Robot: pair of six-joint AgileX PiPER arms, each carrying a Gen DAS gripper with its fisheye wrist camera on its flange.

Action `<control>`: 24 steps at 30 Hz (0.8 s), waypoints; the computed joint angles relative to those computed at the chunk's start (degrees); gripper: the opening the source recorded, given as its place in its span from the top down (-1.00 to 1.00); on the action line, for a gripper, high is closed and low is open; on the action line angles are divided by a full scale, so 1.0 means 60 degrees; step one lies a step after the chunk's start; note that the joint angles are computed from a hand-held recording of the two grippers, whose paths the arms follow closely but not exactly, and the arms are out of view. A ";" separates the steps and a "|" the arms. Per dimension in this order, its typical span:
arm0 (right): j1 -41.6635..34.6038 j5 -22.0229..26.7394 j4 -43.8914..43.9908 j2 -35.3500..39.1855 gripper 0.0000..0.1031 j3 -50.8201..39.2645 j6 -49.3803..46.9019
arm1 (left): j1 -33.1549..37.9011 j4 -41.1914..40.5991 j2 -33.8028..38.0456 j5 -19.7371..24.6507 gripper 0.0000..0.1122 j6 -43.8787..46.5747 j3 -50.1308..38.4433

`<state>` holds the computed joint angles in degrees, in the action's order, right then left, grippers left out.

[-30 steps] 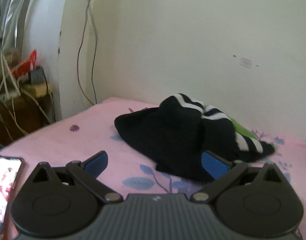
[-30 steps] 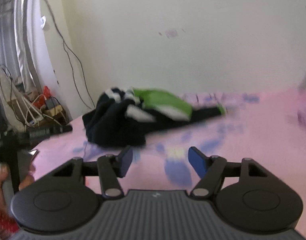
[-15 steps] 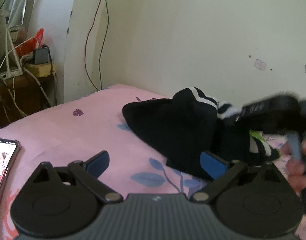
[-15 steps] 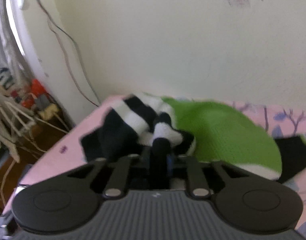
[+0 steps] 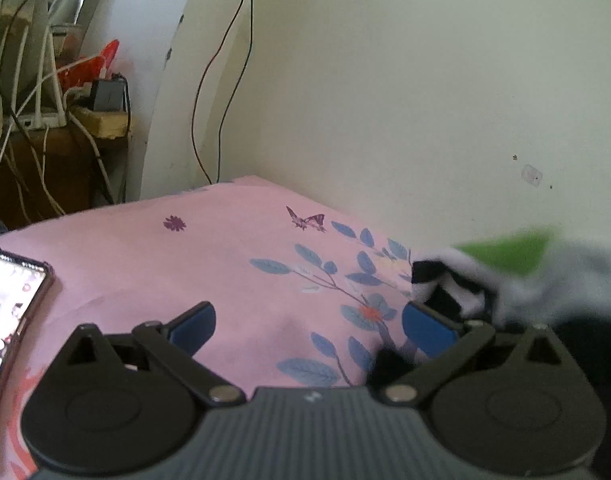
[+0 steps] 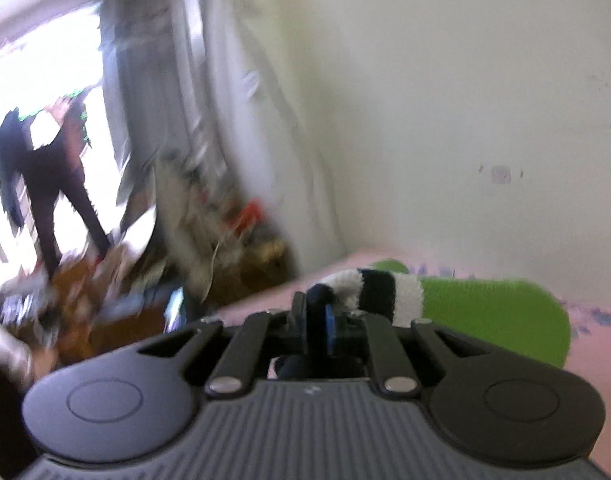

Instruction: Fold small clothes

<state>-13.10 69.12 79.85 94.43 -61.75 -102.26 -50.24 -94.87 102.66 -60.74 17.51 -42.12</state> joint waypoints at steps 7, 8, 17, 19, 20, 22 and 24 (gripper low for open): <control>-0.2882 -0.0445 0.1650 -0.0180 -0.30 0.2869 -0.2827 | -0.0258 0.0040 0.0457 0.0562 -0.83 0.1530 -0.0871; -0.3212 -0.0312 0.1728 0.0150 -0.30 0.2744 -0.2579 | -0.0360 0.0005 0.0539 0.0571 -0.83 0.1782 -0.1010; -0.2468 -0.1374 0.2779 0.1062 -0.31 0.2500 -0.1880 | -0.0446 0.0282 -0.0153 0.1834 -0.83 0.1701 -0.0450; -0.2178 -0.1640 0.2824 0.1297 -0.33 0.2379 -0.1784 | -0.0159 0.0835 -0.0562 0.2548 -0.83 0.1189 -0.0056; -0.2068 -0.1751 0.2727 0.1216 -0.33 0.2408 -0.1641 | -0.0068 0.1231 -0.0766 0.2910 -0.83 0.0824 0.0118; -0.1703 -0.2084 0.2719 0.1297 -0.36 0.2388 -0.1658 | 0.0077 0.1816 -0.0938 0.3390 -0.83 0.0473 0.0211; -0.1177 -0.2542 0.2992 0.1394 -0.40 0.2419 -0.1945 | 0.0093 0.1271 -0.0728 0.3541 -0.83 0.1375 -0.0234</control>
